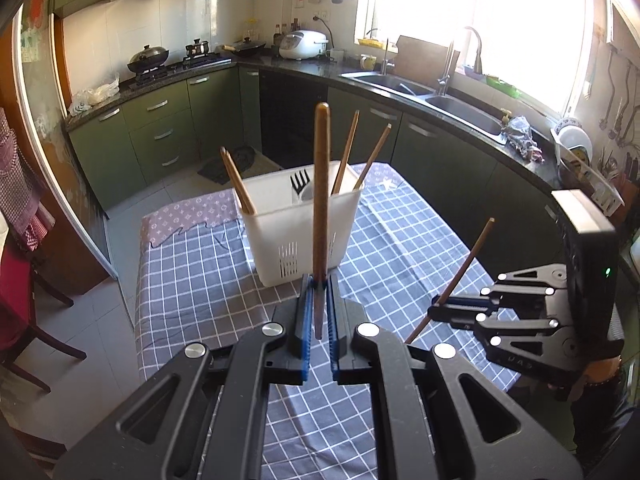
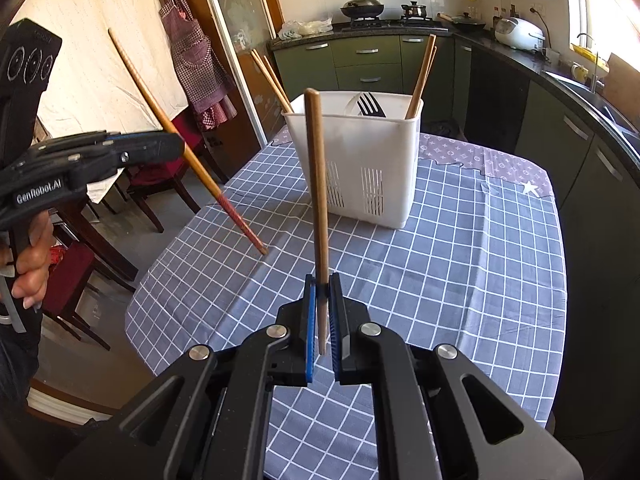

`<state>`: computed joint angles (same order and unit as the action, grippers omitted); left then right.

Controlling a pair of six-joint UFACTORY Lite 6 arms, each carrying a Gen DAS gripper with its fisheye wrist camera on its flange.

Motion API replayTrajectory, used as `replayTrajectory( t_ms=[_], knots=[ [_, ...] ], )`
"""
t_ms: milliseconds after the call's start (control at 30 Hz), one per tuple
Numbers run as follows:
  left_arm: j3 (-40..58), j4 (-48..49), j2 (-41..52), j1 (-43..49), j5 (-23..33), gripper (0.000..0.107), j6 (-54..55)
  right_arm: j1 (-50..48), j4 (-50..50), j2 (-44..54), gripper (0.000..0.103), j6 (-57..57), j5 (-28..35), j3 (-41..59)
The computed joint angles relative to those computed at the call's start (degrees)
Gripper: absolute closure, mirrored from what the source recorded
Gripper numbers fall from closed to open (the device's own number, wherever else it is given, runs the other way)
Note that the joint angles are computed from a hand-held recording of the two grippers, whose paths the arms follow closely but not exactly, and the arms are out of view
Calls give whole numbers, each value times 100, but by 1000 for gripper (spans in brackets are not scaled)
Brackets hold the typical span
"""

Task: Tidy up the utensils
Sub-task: 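Lift both chopsticks upright and carry them above the caddy, then lower the chopsticks into the caddy and open both tools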

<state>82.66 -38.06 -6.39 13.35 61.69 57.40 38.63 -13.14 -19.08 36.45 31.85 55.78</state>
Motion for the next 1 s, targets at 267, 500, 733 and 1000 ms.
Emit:
replayTrajectory(
  t_ms=[267, 500, 733, 1000],
  knots=[
    [2643, -129, 1184, -348, 272, 100, -1014, -245, 365, -215, 96, -544, -5, 13],
    [4581, 519, 2588, -985, -143, 100, -2085, -547, 860, -384, 96, -1078, -131, -275],
    [4868, 1237, 3543, -1362, -547, 100, -2607, -748, 1177, -483, 96, -1424, -168, -440],
    [4181, 1426, 3587, -1524, -849, 100, -2468, -831, 1399, -420, 96, -1672, -245, -416]
  ],
)
